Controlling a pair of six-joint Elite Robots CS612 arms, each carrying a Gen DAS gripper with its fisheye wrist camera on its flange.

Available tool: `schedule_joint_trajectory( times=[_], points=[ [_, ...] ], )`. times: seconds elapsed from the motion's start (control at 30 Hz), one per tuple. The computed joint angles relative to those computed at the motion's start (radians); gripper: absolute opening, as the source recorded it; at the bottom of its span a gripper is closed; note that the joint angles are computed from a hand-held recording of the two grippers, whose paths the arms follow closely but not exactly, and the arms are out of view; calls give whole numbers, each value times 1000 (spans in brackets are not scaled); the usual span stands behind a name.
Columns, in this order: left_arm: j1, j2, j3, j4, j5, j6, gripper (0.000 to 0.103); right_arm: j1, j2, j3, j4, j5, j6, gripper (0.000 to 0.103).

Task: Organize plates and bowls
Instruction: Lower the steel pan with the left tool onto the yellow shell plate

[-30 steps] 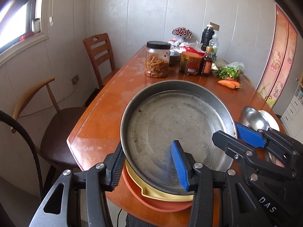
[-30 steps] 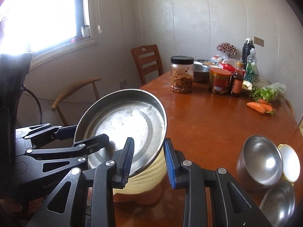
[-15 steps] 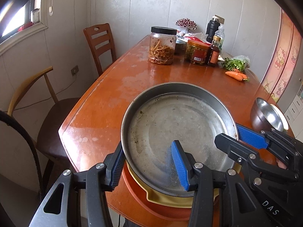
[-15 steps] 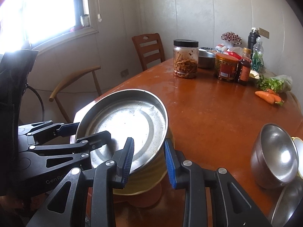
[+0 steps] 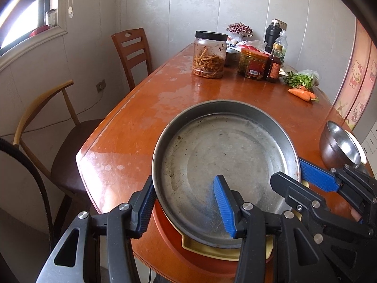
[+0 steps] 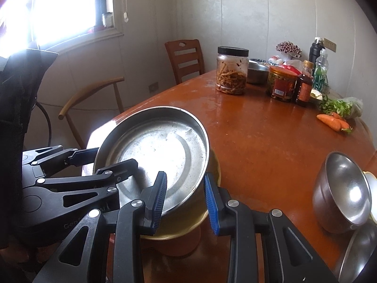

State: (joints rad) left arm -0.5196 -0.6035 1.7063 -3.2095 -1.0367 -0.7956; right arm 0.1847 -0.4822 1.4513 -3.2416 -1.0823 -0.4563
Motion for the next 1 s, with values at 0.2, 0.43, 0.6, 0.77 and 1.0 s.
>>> schedule_joint_trajectory(
  times=[0.2, 0.43, 0.6, 0.77, 1.0],
  points=[
    [1, -1, 3, 5, 3, -15, 49, 0, -2, 7, -8, 1, -7, 34],
    [-4, -1, -2, 33, 23, -25, 50, 1, -3, 9, -9, 1, -15, 34],
    [-7, 0, -2, 37, 29, -27, 50, 0, -4, 10, -8, 2, -16, 33],
    [-8, 1, 0, 23, 24, -30, 50, -2, -5, 12, -4, 9, -19, 33],
    [-9, 0, 11, -12, 29, -26, 51, -5, -8, 19, -18, 12, -7, 33]
  ],
)
